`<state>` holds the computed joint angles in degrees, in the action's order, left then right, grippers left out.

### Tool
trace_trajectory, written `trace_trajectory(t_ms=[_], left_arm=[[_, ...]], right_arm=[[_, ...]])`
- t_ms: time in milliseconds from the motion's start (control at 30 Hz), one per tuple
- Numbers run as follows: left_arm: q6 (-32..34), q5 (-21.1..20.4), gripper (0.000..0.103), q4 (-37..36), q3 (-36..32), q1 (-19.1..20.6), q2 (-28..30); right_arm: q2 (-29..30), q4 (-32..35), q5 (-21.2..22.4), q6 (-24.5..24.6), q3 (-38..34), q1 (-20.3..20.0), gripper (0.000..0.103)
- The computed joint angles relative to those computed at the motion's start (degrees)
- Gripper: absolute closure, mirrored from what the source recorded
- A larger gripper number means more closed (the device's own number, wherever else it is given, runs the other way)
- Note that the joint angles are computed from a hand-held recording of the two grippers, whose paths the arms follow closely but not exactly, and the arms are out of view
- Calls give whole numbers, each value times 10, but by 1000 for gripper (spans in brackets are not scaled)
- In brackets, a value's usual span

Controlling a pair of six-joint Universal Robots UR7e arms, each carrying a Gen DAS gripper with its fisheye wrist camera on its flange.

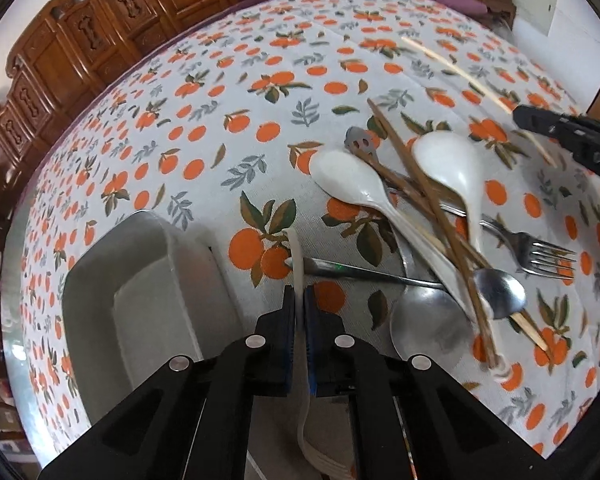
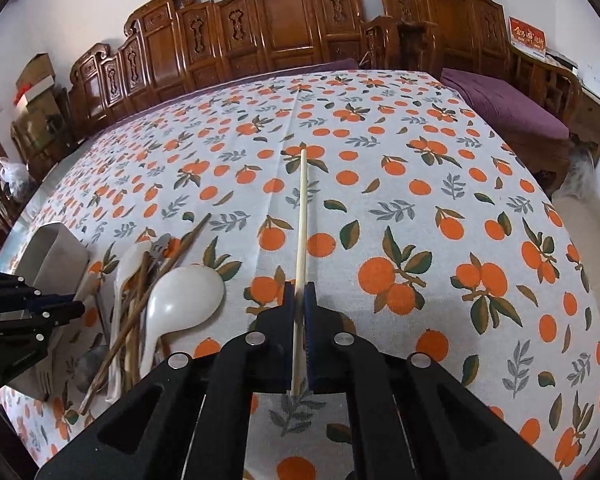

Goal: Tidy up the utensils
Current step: 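Carry the fork into the tray and open the left tool while the right tool drops the chopstick there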

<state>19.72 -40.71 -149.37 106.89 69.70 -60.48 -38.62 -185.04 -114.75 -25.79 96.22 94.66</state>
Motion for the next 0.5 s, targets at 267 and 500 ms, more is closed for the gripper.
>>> trace_trajectory(t_ms=[267,500], left_arm=[[-5,-67,100,-55,50,-16,-81],[-3,-115,100,-74,62,-17,-143]], right_arm=[[-6,-17,22,-14,20,24,97],[-5,-24,43,-26,32,53,97]])
